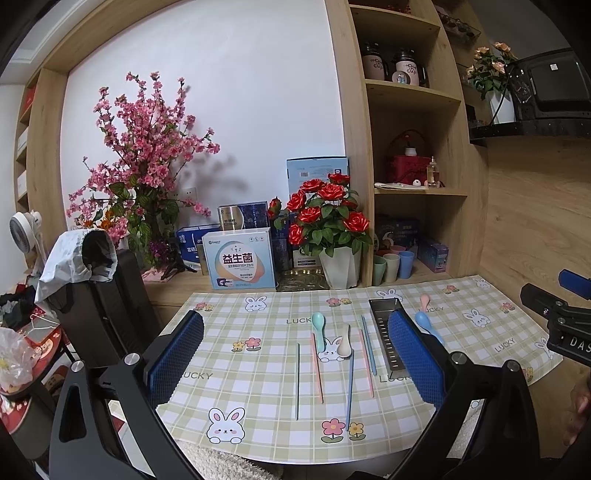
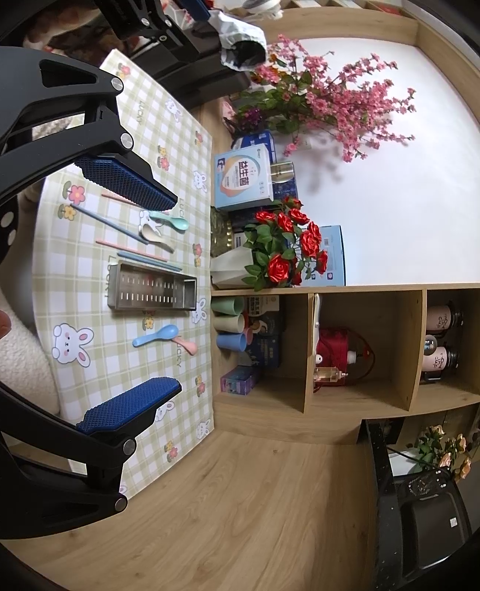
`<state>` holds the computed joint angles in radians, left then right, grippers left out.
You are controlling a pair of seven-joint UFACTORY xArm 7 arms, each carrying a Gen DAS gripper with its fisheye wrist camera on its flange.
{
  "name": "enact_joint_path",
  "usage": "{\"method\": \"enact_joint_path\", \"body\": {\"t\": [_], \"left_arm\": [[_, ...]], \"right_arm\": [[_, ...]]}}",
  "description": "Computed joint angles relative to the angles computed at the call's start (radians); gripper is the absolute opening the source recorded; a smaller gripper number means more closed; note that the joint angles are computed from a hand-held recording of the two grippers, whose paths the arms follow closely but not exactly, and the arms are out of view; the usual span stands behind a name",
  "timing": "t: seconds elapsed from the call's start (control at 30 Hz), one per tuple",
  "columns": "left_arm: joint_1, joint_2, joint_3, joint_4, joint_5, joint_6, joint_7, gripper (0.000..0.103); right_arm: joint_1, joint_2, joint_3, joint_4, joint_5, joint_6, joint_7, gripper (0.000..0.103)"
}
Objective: Organize utensils
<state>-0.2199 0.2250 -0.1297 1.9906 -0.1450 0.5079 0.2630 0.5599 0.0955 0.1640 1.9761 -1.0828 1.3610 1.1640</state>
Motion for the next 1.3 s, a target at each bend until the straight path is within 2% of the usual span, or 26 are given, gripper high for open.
{"method": "enact_joint_path", "body": {"t": [1.3], "left_arm": [[0.008, -0.012, 0.001, -0.023, -0.013, 0.0, -0.003, 0.098]], "right_arm": [[-0.009, -0.008, 0.008, -0.026, 0.009, -0.005, 0.01, 0.089]]}}
